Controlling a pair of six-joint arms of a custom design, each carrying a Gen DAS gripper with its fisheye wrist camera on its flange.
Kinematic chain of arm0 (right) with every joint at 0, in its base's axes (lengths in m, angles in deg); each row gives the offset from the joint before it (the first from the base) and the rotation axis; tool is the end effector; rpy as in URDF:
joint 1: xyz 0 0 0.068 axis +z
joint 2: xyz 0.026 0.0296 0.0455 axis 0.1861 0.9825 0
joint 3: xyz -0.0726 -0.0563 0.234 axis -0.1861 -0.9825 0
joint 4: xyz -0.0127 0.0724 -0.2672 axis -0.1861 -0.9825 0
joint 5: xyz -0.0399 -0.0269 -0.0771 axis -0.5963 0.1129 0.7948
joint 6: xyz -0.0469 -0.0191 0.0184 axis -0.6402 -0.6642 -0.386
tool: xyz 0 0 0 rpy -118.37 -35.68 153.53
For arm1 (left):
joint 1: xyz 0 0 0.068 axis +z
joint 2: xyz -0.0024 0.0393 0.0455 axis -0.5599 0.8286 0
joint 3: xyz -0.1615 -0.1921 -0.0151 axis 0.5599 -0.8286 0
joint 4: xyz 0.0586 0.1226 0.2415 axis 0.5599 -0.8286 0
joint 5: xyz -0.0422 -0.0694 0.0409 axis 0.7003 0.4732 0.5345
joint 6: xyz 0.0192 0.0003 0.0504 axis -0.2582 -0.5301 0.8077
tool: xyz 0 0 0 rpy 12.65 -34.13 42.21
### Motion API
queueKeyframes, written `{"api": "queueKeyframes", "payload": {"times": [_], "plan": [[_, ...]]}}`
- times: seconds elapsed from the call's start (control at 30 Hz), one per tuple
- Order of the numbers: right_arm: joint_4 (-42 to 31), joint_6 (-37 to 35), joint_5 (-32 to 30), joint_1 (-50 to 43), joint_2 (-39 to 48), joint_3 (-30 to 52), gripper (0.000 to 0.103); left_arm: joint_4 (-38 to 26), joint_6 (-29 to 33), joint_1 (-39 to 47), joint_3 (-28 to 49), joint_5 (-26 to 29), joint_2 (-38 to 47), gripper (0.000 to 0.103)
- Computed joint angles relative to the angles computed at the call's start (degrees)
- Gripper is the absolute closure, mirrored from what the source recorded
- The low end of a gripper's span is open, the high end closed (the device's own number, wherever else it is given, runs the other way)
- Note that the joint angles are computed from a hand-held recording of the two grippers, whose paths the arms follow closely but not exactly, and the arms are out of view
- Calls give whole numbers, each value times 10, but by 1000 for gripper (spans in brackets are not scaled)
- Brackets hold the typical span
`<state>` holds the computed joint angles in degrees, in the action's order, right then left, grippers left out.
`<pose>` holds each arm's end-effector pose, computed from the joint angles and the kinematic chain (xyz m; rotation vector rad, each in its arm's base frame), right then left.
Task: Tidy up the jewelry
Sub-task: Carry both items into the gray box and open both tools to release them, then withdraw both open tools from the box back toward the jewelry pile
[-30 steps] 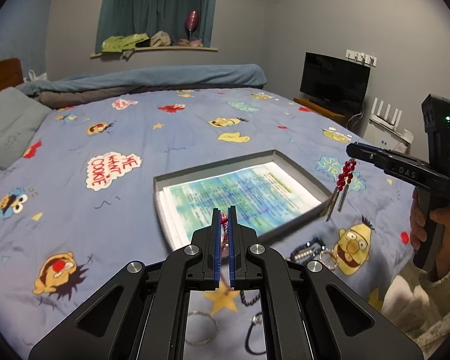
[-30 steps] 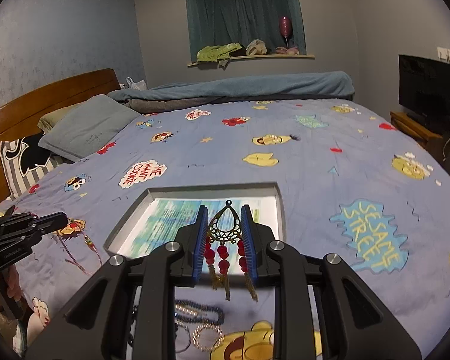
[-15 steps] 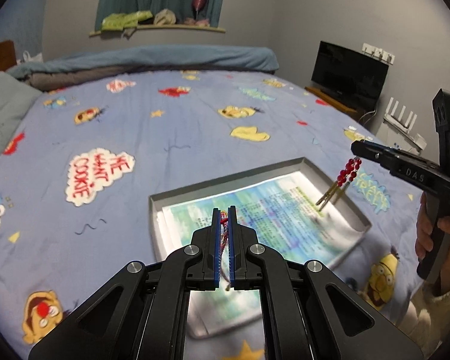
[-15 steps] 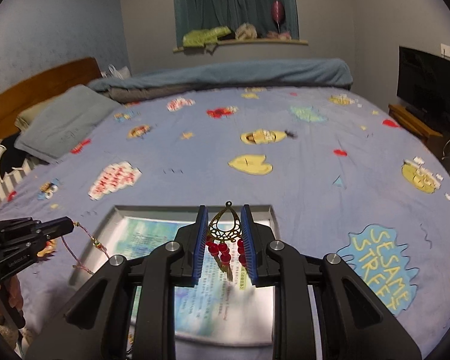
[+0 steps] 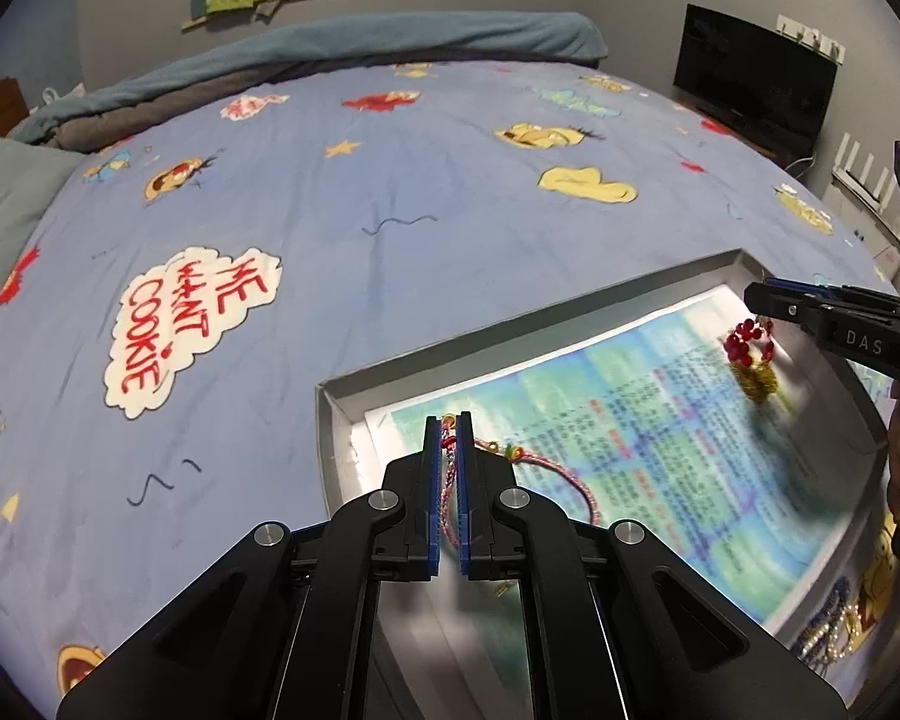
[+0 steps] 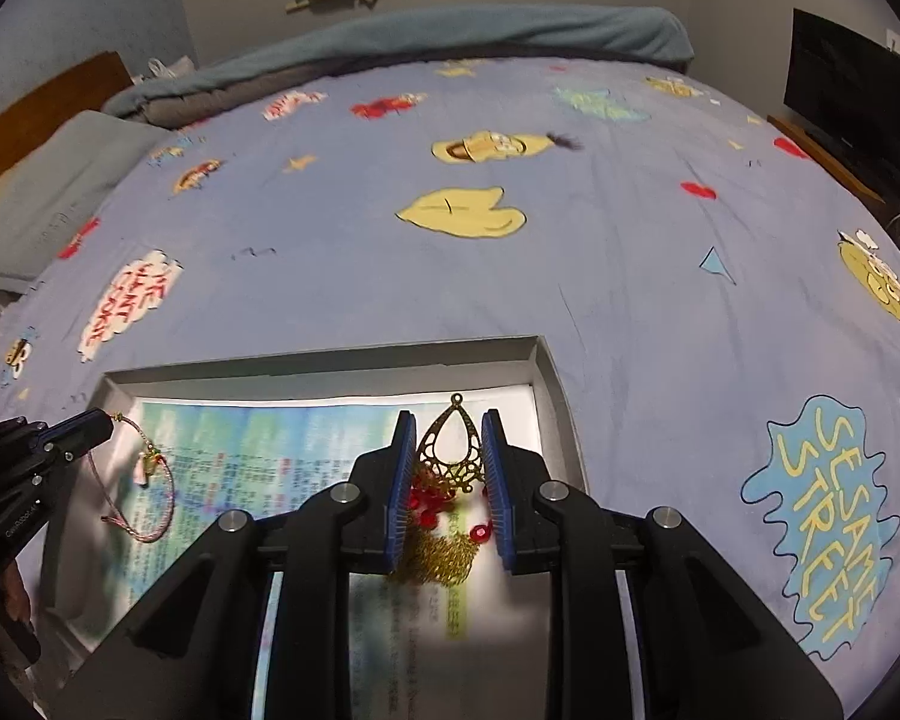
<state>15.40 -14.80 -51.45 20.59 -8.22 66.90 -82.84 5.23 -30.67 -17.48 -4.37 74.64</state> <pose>0.2416 0.0426 0.1563 -0.1022 2.4831 0.1341 0.2445 0.0066 0.1298 0.2842 2.4482 -0.1593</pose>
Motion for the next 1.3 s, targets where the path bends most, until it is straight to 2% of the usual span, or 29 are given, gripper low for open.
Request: {"api": "queueKeyframes", "payload": {"times": [0.17,0.37,0.43,0.47,0.5,0.53,0.6,0.63,0.7,0.8,0.93,1.0,1.13,1.3], "plan": [[5,-3,3,5,36,19,80,17,4,-14,10,-26,36,98],[6,-2,2,7,43,19,80,22,9,-23,12,-31,55,98],[6,-3,-6,3,38,16,76,23,9,-23,10,-29,50,89],[5,-3,-10,1,33,13,72,26,6,-22,2,-28,37,74],[3,-3,-13,-1,25,10,61,30,3,-20,-6,-25,22,63],[1,-2,-17,-2,11,4,56,35,1,-12,-19,-8,-2,60],[-7,-6,-11,4,-17,-5,55,28,-3,-3,-27,10,-28,58],[-13,-8,-9,6,-35,-10,52,21,-6,-1,-29,15,-39,56],[-28,-8,-12,5,-71,-17,43,4,-14,3,-36,18,-71,40],[-54,-8,-17,-3,-133,-29,29,-15,-22,7,-49,23,-123,31],[-99,-10,-24,-16,-225,-47,14,-50,-32,17,-60,15,-185,24],[-120,-14,-21,-20,-267,-56,6,-63,-31,24,-68,1,-214,16],[-169,-31,-31,-37,-349,-70,5,-91,-30,29,-88,-40,-294,10],[-234,-42,-51,-63,-429,-79,5,-141,-14,65,-95,-12,-354,9]]}}
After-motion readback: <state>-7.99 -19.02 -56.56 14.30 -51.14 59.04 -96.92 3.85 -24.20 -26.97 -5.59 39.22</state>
